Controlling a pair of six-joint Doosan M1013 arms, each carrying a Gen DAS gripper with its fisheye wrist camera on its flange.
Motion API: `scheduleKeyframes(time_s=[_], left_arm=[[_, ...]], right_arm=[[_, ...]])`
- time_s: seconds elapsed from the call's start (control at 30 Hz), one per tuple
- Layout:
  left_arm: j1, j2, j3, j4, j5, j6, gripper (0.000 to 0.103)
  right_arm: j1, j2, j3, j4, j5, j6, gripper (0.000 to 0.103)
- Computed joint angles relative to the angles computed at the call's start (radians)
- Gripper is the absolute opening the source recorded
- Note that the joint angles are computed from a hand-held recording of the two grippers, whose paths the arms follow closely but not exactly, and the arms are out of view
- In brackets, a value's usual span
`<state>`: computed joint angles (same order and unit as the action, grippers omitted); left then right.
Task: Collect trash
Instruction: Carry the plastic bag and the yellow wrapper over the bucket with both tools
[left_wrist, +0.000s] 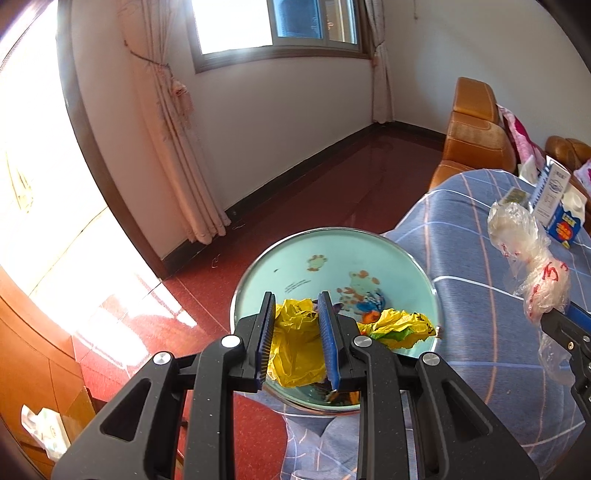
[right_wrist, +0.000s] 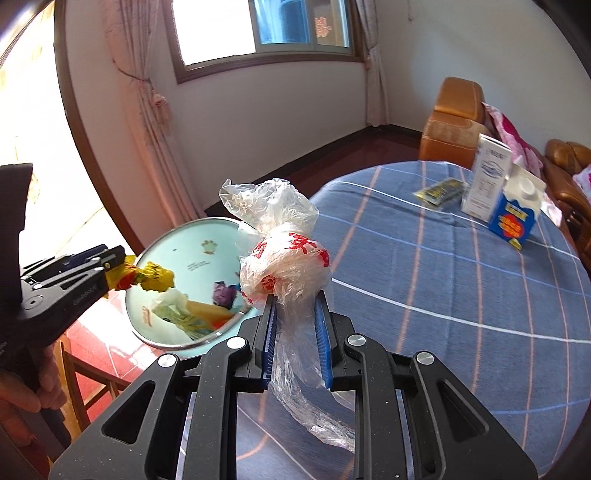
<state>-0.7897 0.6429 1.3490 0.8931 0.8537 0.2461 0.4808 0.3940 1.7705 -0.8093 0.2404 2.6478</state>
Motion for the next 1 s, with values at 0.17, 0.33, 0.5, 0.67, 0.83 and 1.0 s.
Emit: scheduleKeyframes(time_s=[0.17,0.33,0.5,0.67,0.83,1.0], left_arm=[[0.009,-0.001,0.005,-0.005,0.007,-0.014,0.024],[0.02,-0.002,0.007,-0.008,0.013,-0.022,0.024],[0.03,0.006,-0.005,-0.018,0.019,-0.013,0.024],[0.036,0.013,-0.015,-0.02,0.028,-0.011,0.024],[0.041,0.027,-0.034,-0.034,0.044,0.001,0.024],[0.048,0.044,-0.055,-0.054,0.054,0.024,0.024]], right_arm=[[0.013,0.019,-0.034,0.077,-0.003,-0.093,0.021],[0.022,0.039,-0.066,0.141,0.001,-0.167,0.021],[0.024,0.055,-0.093,0.21,0.0,-0.235,0.021],[0.027,0.072,-0.119,0.259,0.003,-0.285,0.021],[0.025,0.091,-0.144,0.361,0.009,-0.371,0.021],[0.022,0.108,-0.164,0.411,0.026,-0.41,0.021]])
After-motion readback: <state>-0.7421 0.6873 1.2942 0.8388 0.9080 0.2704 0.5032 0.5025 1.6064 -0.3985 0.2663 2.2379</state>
